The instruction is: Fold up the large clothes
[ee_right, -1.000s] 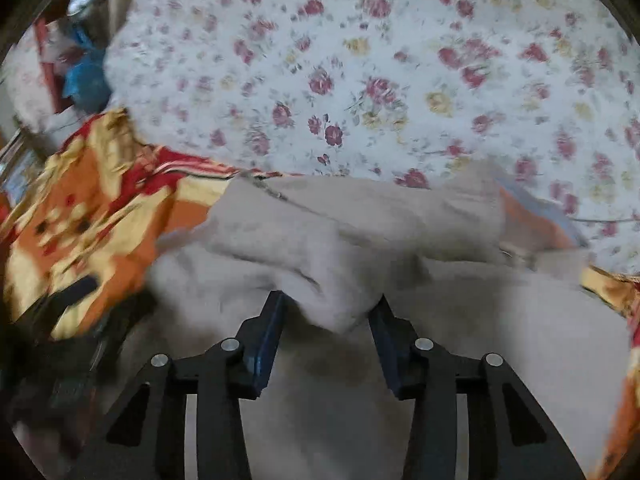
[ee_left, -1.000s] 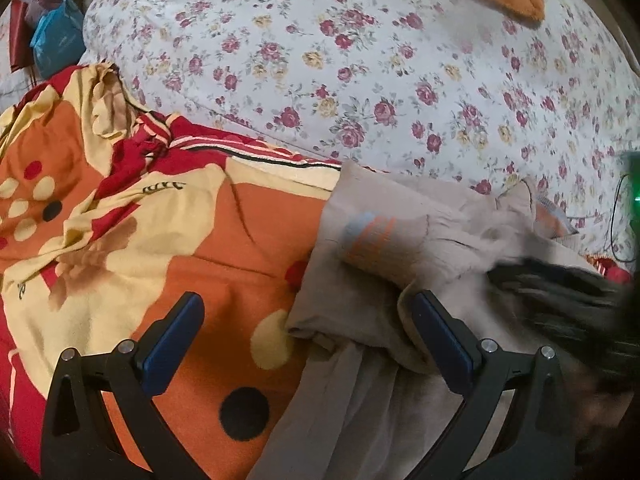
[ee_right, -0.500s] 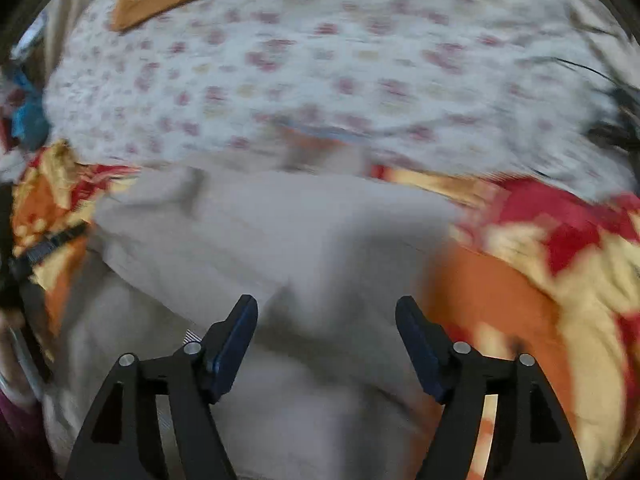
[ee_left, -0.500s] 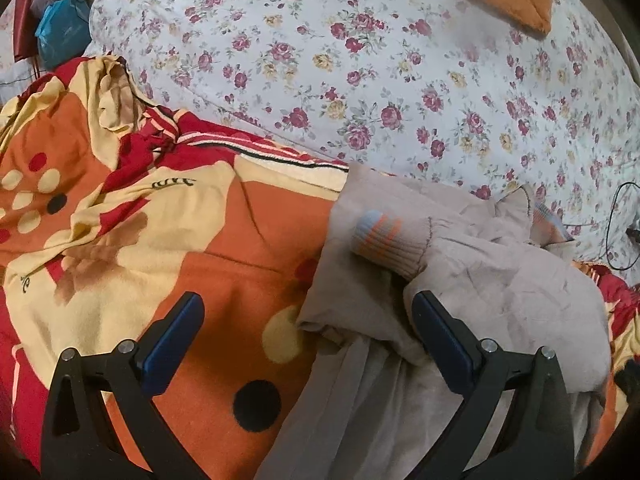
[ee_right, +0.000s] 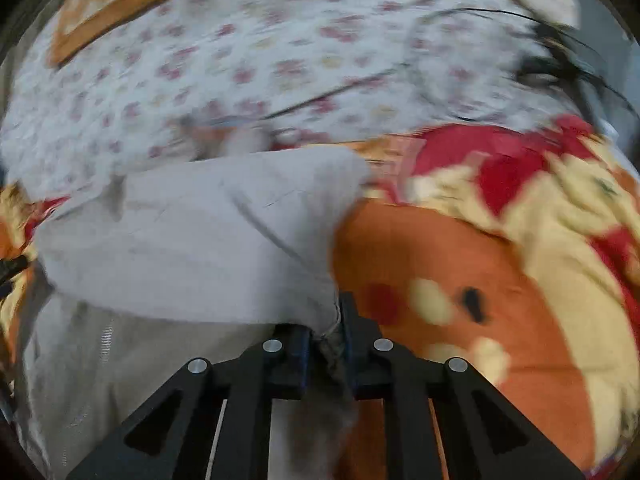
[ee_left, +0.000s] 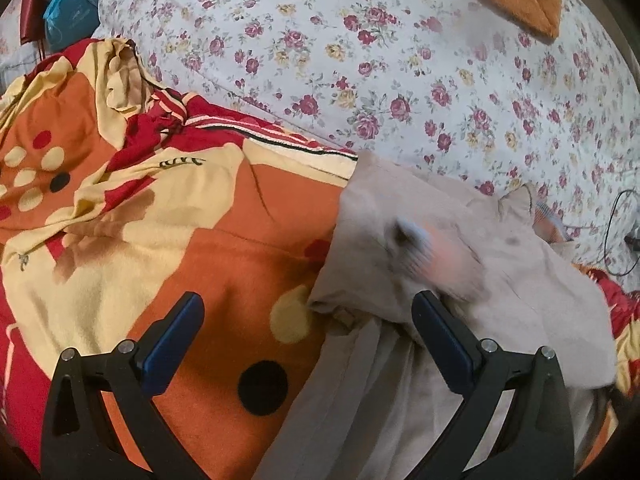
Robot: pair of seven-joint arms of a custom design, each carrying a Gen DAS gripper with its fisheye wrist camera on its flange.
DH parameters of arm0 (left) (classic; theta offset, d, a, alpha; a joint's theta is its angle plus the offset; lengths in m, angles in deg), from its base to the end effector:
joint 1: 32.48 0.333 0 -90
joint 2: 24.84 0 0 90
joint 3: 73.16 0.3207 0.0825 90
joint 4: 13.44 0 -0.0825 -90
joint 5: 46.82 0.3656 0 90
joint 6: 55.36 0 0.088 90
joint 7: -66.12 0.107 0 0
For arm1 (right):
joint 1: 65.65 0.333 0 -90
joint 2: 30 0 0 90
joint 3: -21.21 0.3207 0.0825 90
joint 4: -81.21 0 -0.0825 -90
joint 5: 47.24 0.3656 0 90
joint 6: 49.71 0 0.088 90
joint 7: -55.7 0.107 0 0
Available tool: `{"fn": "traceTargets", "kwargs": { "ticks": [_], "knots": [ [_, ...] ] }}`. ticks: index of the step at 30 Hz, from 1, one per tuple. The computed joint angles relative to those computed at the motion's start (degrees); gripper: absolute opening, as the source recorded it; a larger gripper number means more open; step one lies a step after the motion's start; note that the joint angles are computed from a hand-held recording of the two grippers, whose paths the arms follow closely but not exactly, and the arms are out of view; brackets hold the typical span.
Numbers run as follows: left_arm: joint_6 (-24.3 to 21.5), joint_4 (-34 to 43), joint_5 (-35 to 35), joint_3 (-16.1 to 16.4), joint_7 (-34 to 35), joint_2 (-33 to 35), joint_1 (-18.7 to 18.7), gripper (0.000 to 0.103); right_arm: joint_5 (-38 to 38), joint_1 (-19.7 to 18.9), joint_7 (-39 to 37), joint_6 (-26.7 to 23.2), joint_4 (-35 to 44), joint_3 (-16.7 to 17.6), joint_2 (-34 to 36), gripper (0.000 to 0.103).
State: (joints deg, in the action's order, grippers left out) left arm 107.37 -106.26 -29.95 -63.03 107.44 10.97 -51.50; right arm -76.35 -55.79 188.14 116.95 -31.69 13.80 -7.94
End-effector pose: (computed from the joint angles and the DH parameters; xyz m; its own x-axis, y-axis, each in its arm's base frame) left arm 0.7072 -0.1513 0.3437 0.3116 -0.9361 0.1631 -0.7399 -0.3467 -0.5765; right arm 0.6371 0.0638 0.3494 -0.2111 -0.9775 0.0041 -0.8042 0.1713 -0.5692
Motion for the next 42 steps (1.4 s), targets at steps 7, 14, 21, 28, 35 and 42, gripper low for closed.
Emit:
{"fn": "traceTargets", "kwargs": {
  "ticks": [7, 14, 21, 28, 35, 42],
  "knots": [
    [-0.60, 1.09, 0.70, -1.37, 3.50, -0.17, -0.16, 0.103, 13.49, -7.23, -10.22, -2.11, -4.86, 7.27, -4.12, 0.045],
    [-5.40, 10.19, -1.06, -4.57, 7.56, 4.15, 0.73, 0.103, 23.86, -10.80, -22.26, 3.54, -0.83, 13.22, -3.73, 0.048],
    [-23.80, 35.24, -0.84, -5.83, 13.41, 19.42, 0.78, 0.103, 22.19, -3.70, -21.28, -8.66, 21.84, 8.23, 14.32, 0.043],
    [-24.85, 37.10, 0.70, -5.96, 14.44, 21.20, 0.62, 0.103, 21.64, -4.09, -18.36, -10.83, 22.34, 7.44, 14.57, 0.046],
    [-20.89, 29.23, 1.72, -5.38, 11.91, 16.37, 0.03, 0.103, 19.82, -3.21, -23.12, -7.80, 8.37, 8.55, 4.15, 0.056],
    [-14.03, 15.02, 4.32, -4.47, 9.11, 6.74, -0.75, 0.103, 19.46, -3.48, -21.47, -4.84, 1.07, 8.56, -1.51, 0.061]
  ]
}}
